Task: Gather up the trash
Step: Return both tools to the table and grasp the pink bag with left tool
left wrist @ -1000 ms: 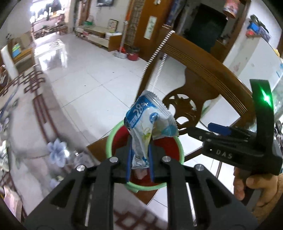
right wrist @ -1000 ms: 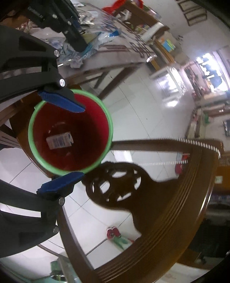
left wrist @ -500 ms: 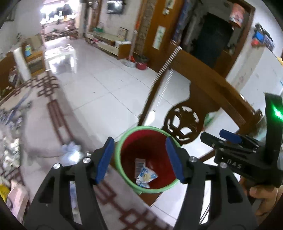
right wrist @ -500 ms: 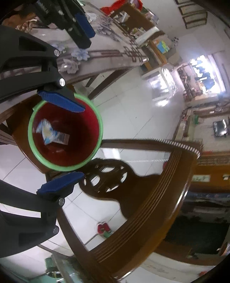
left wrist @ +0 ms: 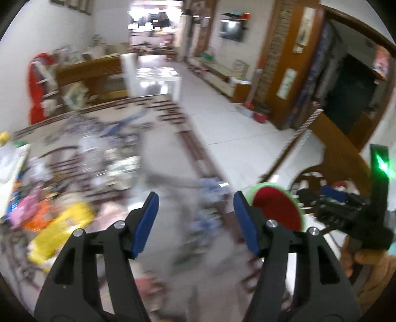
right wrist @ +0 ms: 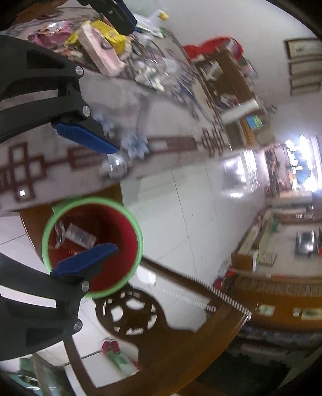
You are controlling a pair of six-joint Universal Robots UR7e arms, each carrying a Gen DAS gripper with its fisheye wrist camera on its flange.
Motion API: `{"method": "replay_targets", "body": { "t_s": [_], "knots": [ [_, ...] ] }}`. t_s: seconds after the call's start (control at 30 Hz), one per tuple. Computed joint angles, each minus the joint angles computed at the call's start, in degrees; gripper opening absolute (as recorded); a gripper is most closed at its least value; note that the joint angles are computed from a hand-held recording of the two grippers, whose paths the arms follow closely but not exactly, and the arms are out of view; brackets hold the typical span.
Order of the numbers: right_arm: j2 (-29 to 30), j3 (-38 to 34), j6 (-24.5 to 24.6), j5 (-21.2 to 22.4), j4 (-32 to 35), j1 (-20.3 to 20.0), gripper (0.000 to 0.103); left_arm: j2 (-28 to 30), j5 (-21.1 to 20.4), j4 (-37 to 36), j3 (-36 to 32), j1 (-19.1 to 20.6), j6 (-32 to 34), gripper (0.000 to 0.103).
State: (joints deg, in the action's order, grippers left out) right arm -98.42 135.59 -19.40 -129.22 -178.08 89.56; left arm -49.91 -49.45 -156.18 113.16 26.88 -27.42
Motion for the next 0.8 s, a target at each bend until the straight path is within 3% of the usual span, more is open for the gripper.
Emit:
{"method": "replay_targets", "body": {
  "t_s": [0.23, 0.37, 0.53, 0.73, 0.8],
  "knots": [
    [6.41, 0.26, 3.69, -0.85, 0.88, 5.6, 0.073, -13.97, 8.22, 14.43, 9.39, 2.84, -13.0, 0.06],
    [10.17, 0.22, 5.85, -2.35, 0.53, 9.46, 0.073, -20.91, 12.95, 22.06, 11.7, 5.92, -15.77, 0.06],
    [13.68, 1.03, 9.08, -5.2, 0.0, 14.08, 0.074, -23.86, 16.26, 23.69, 9.81, 13.23, -8.4, 0.06],
    [15.7, 2.18, 15.05, -9.95, 1.09, 18.1, 0.074, -20.0, 15.52, 20.03, 5.0, 21.51, 2.43, 0.06],
    [15.85, 2.8, 17.1, -11.58, 1.08, 19.11, 0.074, -19.4, 12.62, 18.83, 4.06, 23.41, 4.27, 0.06]
  ]
}}
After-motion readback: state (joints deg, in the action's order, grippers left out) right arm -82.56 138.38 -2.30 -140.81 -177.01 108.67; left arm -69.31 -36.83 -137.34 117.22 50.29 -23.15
